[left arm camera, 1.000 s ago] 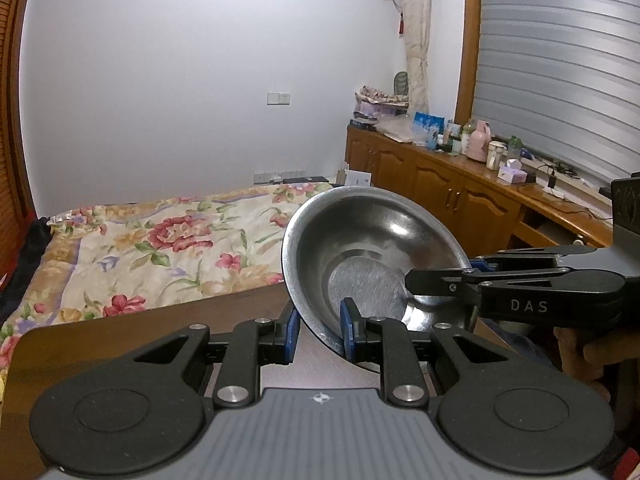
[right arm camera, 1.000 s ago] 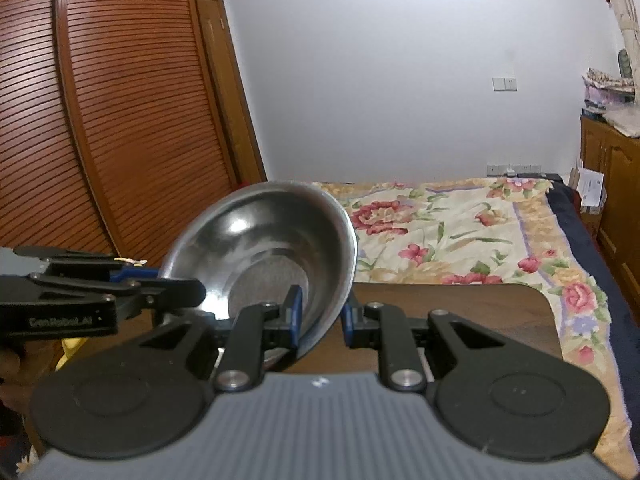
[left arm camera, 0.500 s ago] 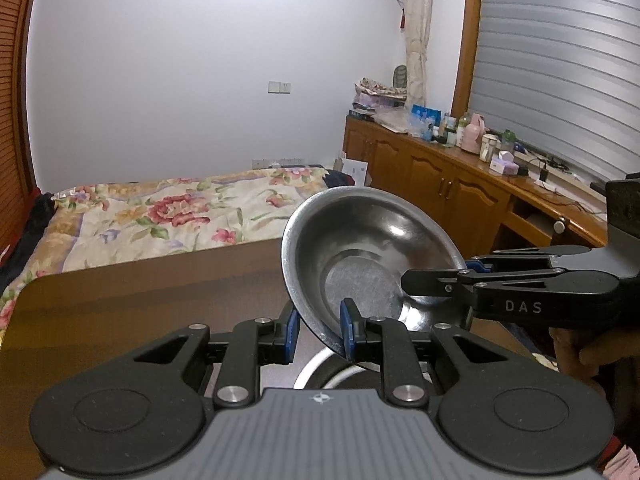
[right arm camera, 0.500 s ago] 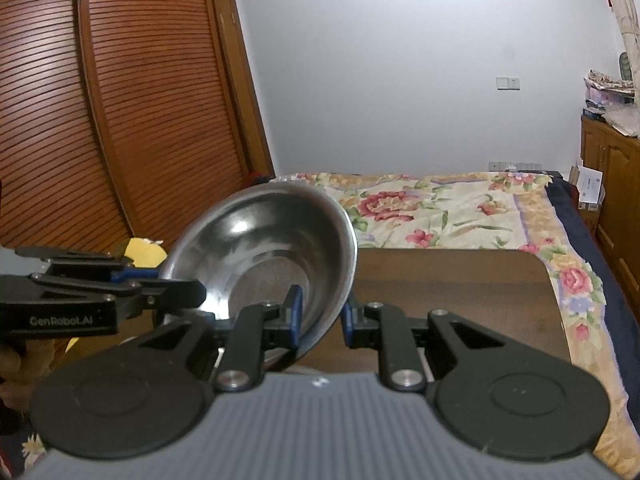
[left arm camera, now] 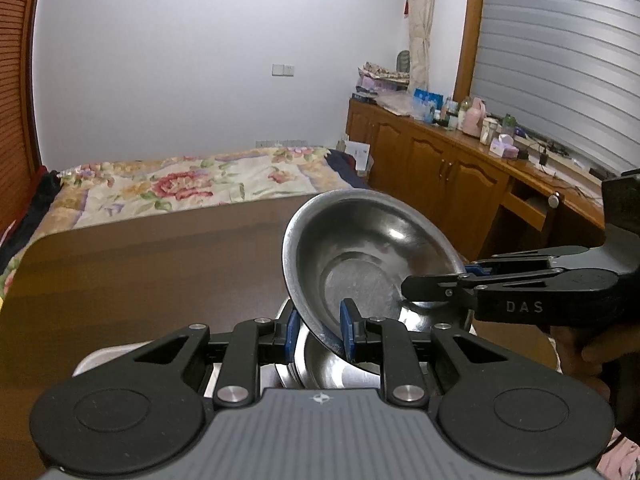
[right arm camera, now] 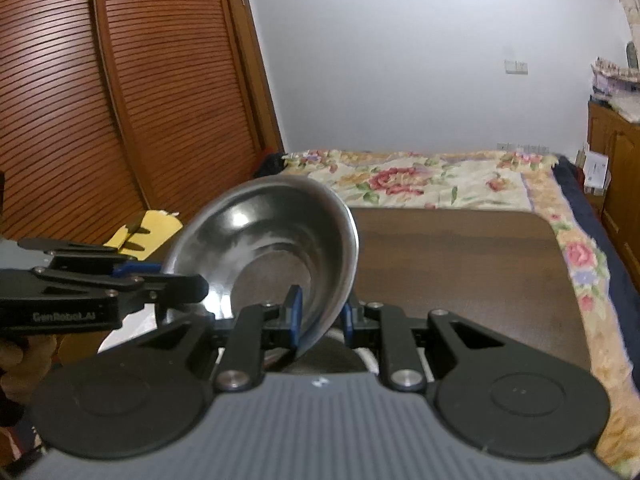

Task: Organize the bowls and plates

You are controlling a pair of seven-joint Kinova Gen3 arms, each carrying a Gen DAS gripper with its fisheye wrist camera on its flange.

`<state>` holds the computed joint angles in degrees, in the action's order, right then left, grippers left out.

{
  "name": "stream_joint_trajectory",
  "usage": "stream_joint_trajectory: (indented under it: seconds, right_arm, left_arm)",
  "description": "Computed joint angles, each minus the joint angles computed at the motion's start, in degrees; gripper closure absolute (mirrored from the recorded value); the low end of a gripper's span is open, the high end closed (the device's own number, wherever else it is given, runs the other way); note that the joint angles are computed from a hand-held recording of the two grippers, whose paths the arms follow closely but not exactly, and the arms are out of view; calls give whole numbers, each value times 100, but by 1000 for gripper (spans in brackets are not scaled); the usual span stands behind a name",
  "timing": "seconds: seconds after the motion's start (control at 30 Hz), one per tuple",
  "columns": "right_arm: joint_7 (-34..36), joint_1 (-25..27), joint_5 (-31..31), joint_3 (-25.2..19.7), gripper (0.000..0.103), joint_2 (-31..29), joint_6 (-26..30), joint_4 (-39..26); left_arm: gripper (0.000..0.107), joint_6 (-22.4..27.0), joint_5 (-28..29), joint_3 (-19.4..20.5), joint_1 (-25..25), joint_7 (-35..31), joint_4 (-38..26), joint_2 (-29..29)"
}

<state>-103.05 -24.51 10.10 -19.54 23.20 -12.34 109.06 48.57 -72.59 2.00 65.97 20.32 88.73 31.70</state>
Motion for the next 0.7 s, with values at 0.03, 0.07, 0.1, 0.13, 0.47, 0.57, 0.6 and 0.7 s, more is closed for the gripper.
stream_joint_trajectory:
  seconds: [0.03,0.07,0.1,0.13,0.47,0.57,0.6,0.7]
  right_arm:
    - [-66,100,44,-110,81,23,19,23]
    - [-125,187,87,-200,81,50,30,47]
    - [-175,247,116,-261,81,66,52,64]
    - [-233,311,141,-326,81,90,63,87]
    - [40,-618,-645,650,81,17,17,297]
    - [80,-606,-711,591,81,82,16,316]
    - [99,-639,-751,615,81,92,10,319]
    - [252,-893,-952,864,81,82,-20,328]
  left_arm:
    - [84,-11,40,21,-13,-20,-35,30]
    - [84,-64,56,25,-30,-23,-30,46]
    - [84,-117,72,21,-39,-10,-30,65]
    - [83,-157,122,22,-53,-9,-53,94]
    - [84,-309,514,-112,-12,-161,-118,175]
    - [84,-282,661,-128,7,-287,-184,227]
    - [84,-265,719,-132,11,-346,-218,247]
    - [84,-210,812,-191,62,-433,-290,295]
